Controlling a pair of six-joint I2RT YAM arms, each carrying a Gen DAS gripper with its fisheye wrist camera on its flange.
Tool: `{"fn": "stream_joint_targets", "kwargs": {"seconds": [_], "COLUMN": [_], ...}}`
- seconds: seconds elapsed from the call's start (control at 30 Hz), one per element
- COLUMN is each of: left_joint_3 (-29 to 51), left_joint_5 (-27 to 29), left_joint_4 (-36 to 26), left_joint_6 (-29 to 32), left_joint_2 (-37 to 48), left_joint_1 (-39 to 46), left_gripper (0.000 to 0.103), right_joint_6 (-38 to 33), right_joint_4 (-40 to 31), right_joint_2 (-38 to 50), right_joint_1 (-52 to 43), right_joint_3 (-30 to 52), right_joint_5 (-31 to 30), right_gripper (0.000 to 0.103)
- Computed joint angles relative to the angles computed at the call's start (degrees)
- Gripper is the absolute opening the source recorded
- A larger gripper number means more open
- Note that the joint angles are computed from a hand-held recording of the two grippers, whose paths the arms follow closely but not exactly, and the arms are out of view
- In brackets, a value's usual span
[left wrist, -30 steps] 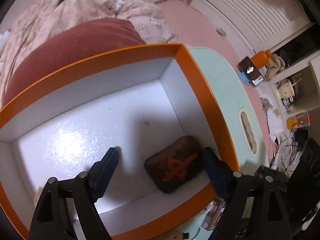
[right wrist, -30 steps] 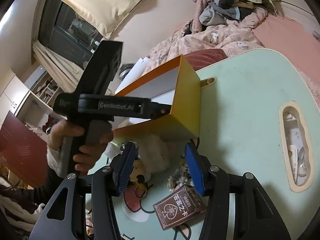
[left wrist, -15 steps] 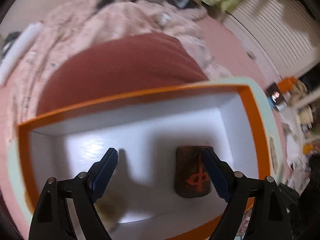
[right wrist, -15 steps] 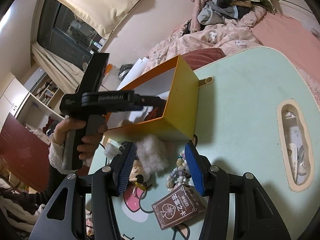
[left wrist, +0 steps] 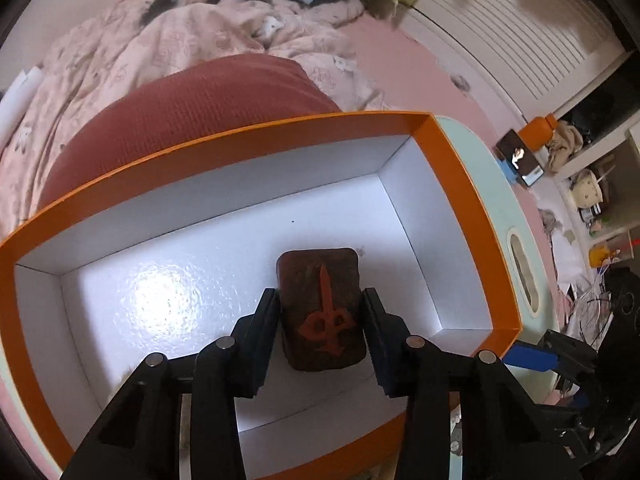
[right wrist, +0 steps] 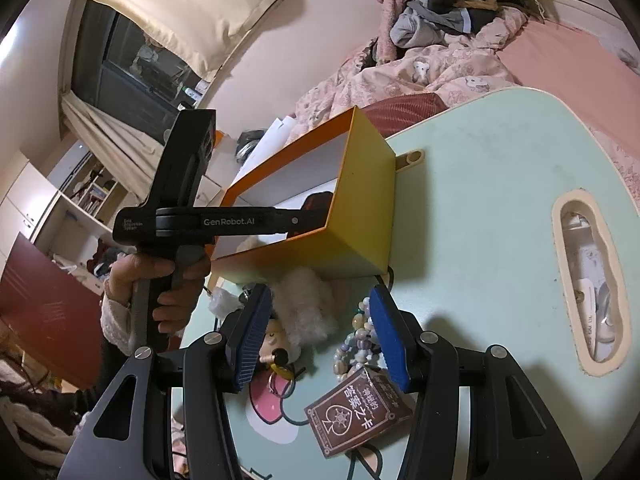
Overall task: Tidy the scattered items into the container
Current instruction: 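Grasp the dark red box with red emblem with the left tool and lift it, then place the dark red box on the table with the left tool while the right tool grasps the brown pompom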
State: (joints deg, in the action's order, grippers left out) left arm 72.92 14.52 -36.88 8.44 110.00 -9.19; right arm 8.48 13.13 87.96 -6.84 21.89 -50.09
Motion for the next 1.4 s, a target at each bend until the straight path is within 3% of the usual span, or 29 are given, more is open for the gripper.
{"fn": "stream_joint_targets", "kwargs": {"seconds": [0.13,0.4,0.6,0.77,0.93,1.23,1.3,1.4], "left_joint_3": [-3.83,-14.96,-30.93,-40.87,-48.40,-52.07,-52.62,-54.66], "left_joint_5": [3.43,17.71,18.33,21.89,19.67,22.12,22.09,19.91], "left_joint_4": [2.80,1.38,7.51,9.84,15.51,23.21,24.04,28.65], "left_joint_6": [-0.23,3.96,5.26,7.67,9.97,9.36,8.81,5.96], "left_joint_2": [-4.83,-24.07,-38.85,-42.46,-43.79,-38.83,-39.21,-39.46], "left_joint_1": [1.77,12.83,21.36,29.54,32.85,33.39,33.45,32.01], "left_gripper": [0.040,0.040,0.040,0.040,0.040,0.040,0.041,0.053], "right_joint_6": [-0.05,-1.01,-1.75,-2.32,-4.13,-1.69,-0.35,-0.31], "right_joint_4": [-0.18,-3.24,-7.31,-12.86,-24.35,-40.82,-42.46,-43.39], "right_joint_2": [-0.82,-3.92,-6.94,-7.13,1.45,26.91,30.40,32.90], "right_joint_1": [0.57,3.52,6.39,12.60,22.60,33.02,34.81,36.33], "right_joint_3": [-0.20,1.43,5.74,13.80,28.28,53.81,56.90,58.83], "right_joint_5": [1.21,4.74,6.95,13.65,24.37,22.73,25.91,29.56], "right_gripper": [0.052,0.052,0.052,0.052,0.052,0.052,0.052,0.052]}}
